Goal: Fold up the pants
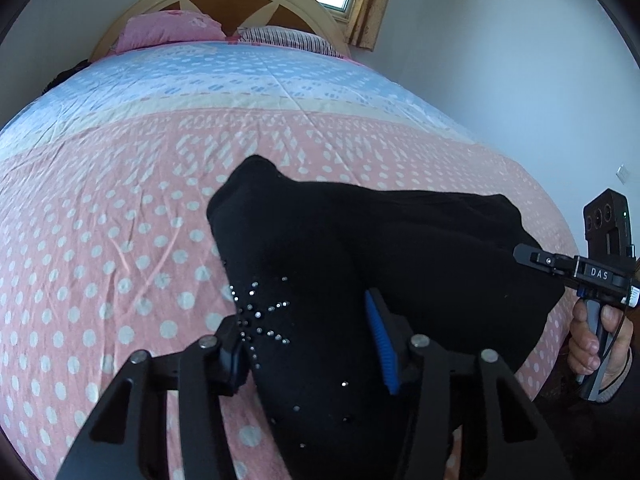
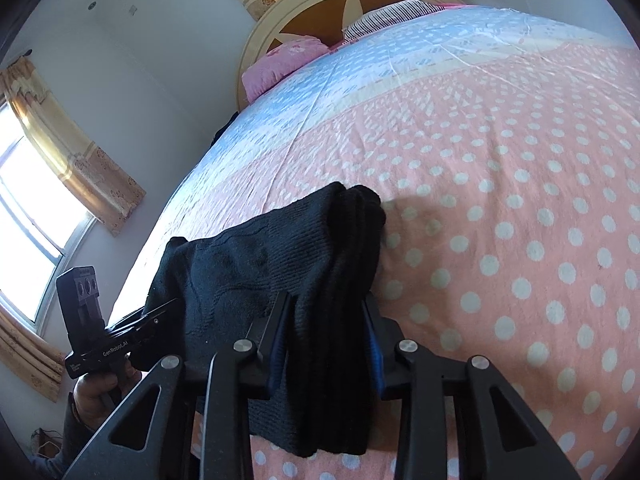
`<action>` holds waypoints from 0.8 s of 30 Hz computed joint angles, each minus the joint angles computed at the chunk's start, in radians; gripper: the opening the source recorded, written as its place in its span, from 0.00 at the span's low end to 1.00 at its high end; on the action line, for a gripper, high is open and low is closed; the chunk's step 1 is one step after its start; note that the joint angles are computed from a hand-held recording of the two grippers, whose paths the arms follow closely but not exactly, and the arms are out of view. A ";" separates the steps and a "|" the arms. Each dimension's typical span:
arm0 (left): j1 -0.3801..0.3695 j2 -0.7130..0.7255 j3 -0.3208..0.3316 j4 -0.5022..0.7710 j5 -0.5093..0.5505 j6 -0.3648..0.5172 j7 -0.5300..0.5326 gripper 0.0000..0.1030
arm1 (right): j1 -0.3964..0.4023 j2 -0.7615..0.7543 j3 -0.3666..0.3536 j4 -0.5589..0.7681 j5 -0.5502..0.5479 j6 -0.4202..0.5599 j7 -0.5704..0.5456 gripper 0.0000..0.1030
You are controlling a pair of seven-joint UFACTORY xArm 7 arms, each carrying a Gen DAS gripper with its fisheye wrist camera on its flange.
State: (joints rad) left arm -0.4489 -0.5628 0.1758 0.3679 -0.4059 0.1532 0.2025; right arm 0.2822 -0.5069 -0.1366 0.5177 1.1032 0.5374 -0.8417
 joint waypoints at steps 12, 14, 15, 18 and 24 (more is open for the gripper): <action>0.105 -0.057 -0.135 -0.044 0.126 -0.026 -0.139 0.25 | 0.038 -0.053 -0.005 -0.009 -0.064 -0.053 0.007 0.26; 0.122 -0.087 -0.150 -0.055 0.152 -0.018 -0.162 0.23 | 0.041 -0.064 -0.004 0.005 -0.088 -0.039 0.022 0.26; 0.132 -0.103 -0.161 -0.060 0.167 -0.014 -0.173 0.22 | 0.046 -0.067 -0.002 0.013 -0.097 -0.038 0.026 0.26; 0.152 -0.146 -0.172 -0.070 0.199 0.001 -0.207 0.21 | 0.069 -0.070 0.007 0.042 -0.119 -0.038 0.037 0.25; 0.224 -0.278 -0.178 -0.093 0.253 0.062 -0.260 0.21 | 0.128 -0.009 0.023 0.135 -0.142 -0.038 0.034 0.24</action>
